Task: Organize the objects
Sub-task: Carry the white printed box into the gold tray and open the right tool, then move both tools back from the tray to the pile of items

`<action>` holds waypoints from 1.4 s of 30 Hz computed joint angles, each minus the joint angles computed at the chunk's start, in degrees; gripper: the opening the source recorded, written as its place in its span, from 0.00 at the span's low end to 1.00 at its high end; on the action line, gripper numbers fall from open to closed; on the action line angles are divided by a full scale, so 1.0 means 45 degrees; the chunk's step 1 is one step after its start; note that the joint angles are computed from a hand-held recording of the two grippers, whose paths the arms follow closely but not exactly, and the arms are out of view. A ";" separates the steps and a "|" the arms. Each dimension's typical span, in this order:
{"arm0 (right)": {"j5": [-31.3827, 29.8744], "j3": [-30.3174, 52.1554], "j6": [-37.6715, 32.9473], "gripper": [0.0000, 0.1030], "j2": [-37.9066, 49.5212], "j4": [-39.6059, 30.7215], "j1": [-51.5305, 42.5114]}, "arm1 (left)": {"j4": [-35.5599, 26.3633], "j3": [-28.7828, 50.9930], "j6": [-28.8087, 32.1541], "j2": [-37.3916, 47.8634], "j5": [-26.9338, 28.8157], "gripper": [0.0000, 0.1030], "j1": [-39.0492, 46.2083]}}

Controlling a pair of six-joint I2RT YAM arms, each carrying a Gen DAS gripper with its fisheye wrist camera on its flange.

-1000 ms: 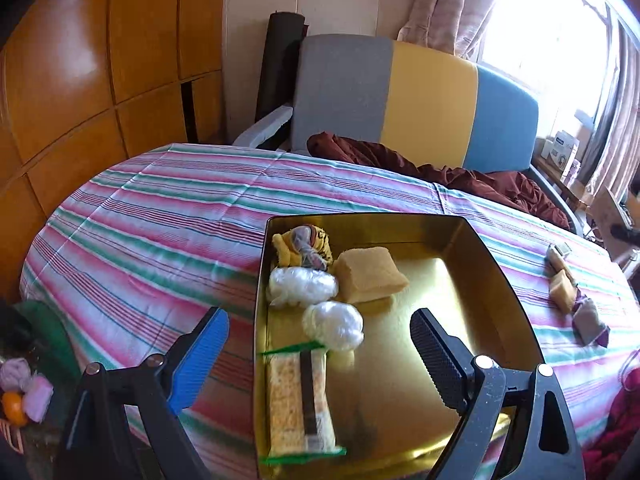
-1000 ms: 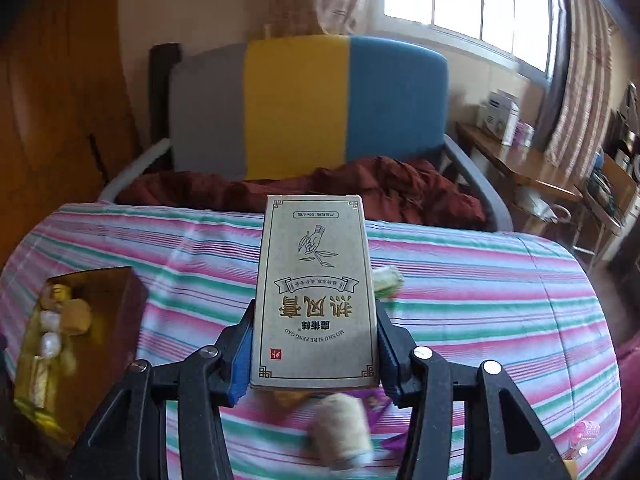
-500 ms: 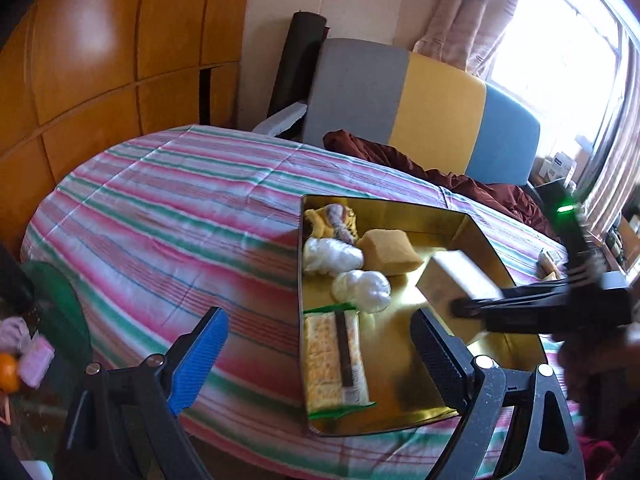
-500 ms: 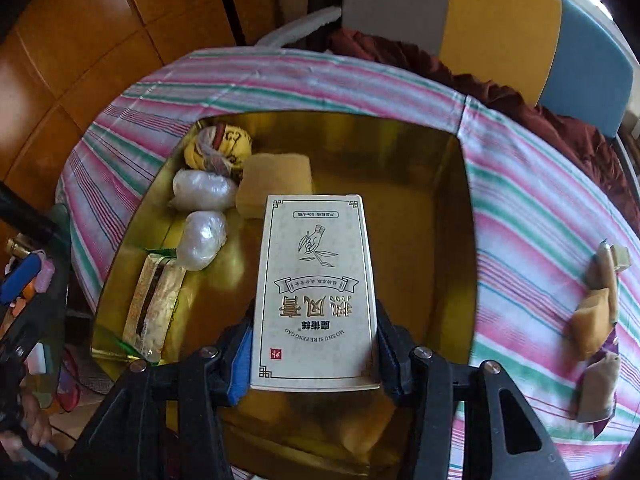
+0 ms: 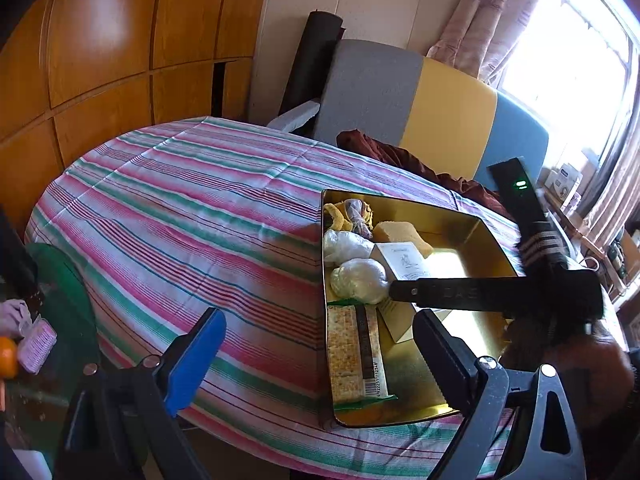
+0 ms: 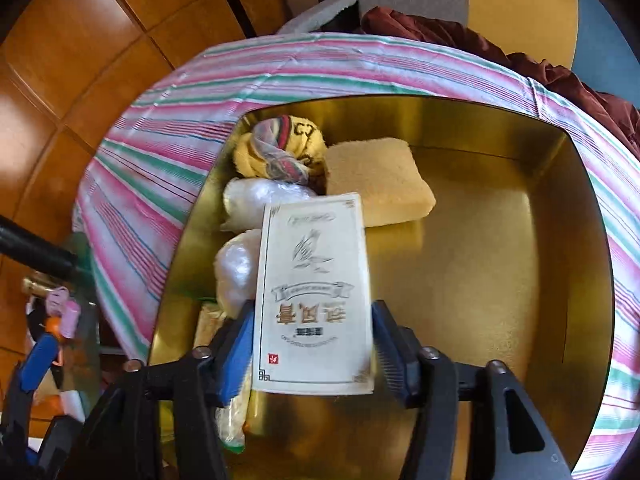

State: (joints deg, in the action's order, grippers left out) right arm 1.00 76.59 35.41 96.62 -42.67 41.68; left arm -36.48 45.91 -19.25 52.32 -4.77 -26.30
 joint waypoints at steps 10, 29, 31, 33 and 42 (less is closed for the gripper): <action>0.1168 -0.1826 -0.0059 0.77 -0.3169 0.0135 0.0204 | -0.0413 0.0155 -0.0384 -0.0126 -0.1031 0.92 -0.0991; 0.2285 -0.4953 -0.0939 0.77 -0.9360 -0.2456 -0.2138 | -0.0922 0.1147 -0.1046 0.0729 -0.3345 0.92 -0.4820; 0.1979 -0.5107 -0.1483 0.77 -1.0049 -0.2859 -0.3320 | -0.0874 0.1350 -0.1098 0.1037 -0.3426 0.92 -0.5156; 0.1498 -0.5249 -0.2206 0.77 -1.0629 -0.3188 -0.4762 | -0.0846 0.1554 -0.1133 0.1379 -0.3510 0.92 -0.5484; -0.3349 -0.5281 -0.8555 0.77 -1.1641 -0.4419 -1.6254 | -0.0418 0.2439 -0.1111 0.2970 -0.3491 0.92 -0.6805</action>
State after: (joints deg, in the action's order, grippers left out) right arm -14.07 52.83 -3.09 44.23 -62.55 -31.46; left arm -38.36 56.89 -24.25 65.68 -20.48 -56.92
